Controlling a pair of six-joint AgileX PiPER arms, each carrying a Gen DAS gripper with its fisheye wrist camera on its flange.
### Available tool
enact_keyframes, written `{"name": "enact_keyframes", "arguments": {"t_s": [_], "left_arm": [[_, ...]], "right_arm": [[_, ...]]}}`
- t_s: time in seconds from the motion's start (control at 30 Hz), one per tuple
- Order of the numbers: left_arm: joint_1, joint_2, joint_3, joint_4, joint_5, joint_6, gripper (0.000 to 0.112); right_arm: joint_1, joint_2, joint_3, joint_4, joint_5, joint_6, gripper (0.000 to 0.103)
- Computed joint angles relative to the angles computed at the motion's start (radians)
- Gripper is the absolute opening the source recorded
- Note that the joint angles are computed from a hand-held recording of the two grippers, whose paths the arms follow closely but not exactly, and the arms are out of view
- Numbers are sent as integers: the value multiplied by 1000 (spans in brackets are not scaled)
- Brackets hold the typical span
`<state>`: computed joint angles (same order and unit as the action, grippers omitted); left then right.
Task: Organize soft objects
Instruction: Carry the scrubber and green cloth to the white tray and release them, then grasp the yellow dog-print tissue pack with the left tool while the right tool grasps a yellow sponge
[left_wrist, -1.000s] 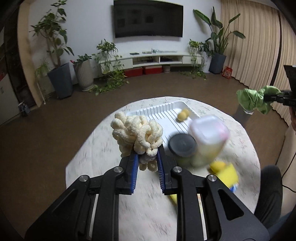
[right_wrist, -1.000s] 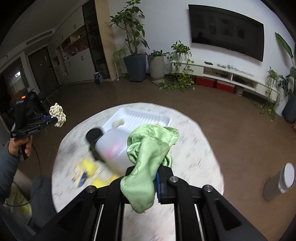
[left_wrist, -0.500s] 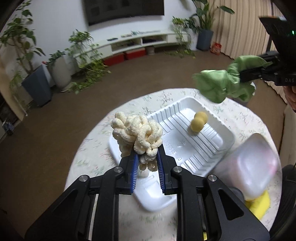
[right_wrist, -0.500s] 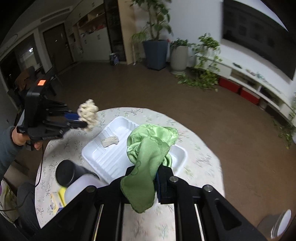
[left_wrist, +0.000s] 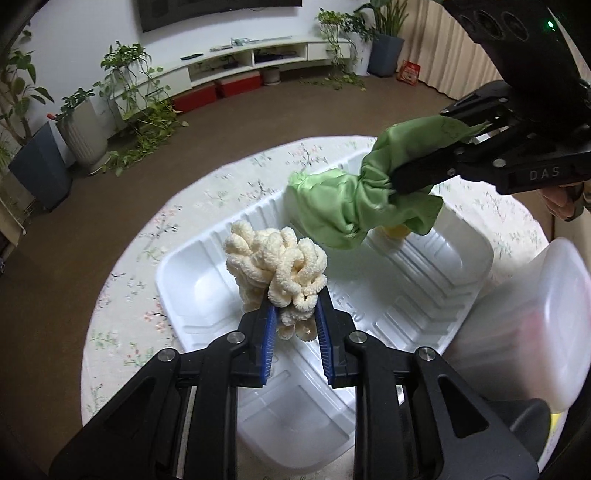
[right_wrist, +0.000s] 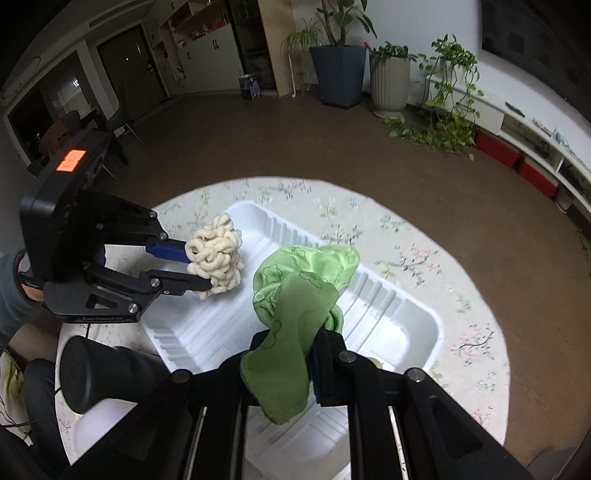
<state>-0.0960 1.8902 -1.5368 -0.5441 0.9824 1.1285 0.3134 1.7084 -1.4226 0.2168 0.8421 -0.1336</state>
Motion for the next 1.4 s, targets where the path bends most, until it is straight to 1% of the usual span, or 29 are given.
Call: {"name": "enact_keyframes", "arguments": {"t_s": [0.1,0.17,0.23,0.3,0.37,0.43,0.47,0.5,0.6,0.7,0.8,1.0,1.13,1.2,1.23,1.33,1.37,1.4], "left_arm": [[-17,6,11,15,-23,-9,20],[-21,21,-6,23,-25,-20,20],[-24,26,-6,26,-32,-24,22],[-28,16,15,37,-57,-27,30],[-27,19,18,38,-72,-32,52],[-18,27,9,33,-68,-41,58],[-14,28,7,29,-63,-41,62],[-10,27,8,26,-60,-39,64],[3,18,20,15,-55,-28,64],[15,4,38,10,-57,-18,64],[38,-11,50,-13,-55,-10,64],[131,-56,56,-103,4,20,64],[214,-151,135,-160,40,74,66],[270,-226,212,-196,65,125,67],[306,-274,260,-209,82,151,70],[406,-384,366,-242,150,203,71],[445,-412,398,-248,187,216,71],[471,-434,425,-251,208,228,71]], "right_arm": [[-5,20,8,3,-5,-13,13],[-7,25,17,11,-13,-17,13],[-13,31,21,31,-17,-31,17],[-15,31,21,40,-9,-34,20],[-16,40,7,42,1,-33,28],[-17,35,12,46,0,-32,44],[-16,33,13,49,0,-32,47],[-18,28,19,57,0,-39,51],[-21,2,43,73,-1,-57,55],[-31,-25,70,87,-13,-67,64],[-51,-67,100,98,-17,-74,64],[-122,-190,166,130,-8,-82,64],[-170,-339,252,169,-1,-84,65],[-178,-433,303,175,7,-67,67],[-182,-491,333,179,15,-63,68],[-127,-653,412,123,31,41,69],[-92,-702,439,100,28,88,70],[-24,-768,476,49,23,174,72]]}}
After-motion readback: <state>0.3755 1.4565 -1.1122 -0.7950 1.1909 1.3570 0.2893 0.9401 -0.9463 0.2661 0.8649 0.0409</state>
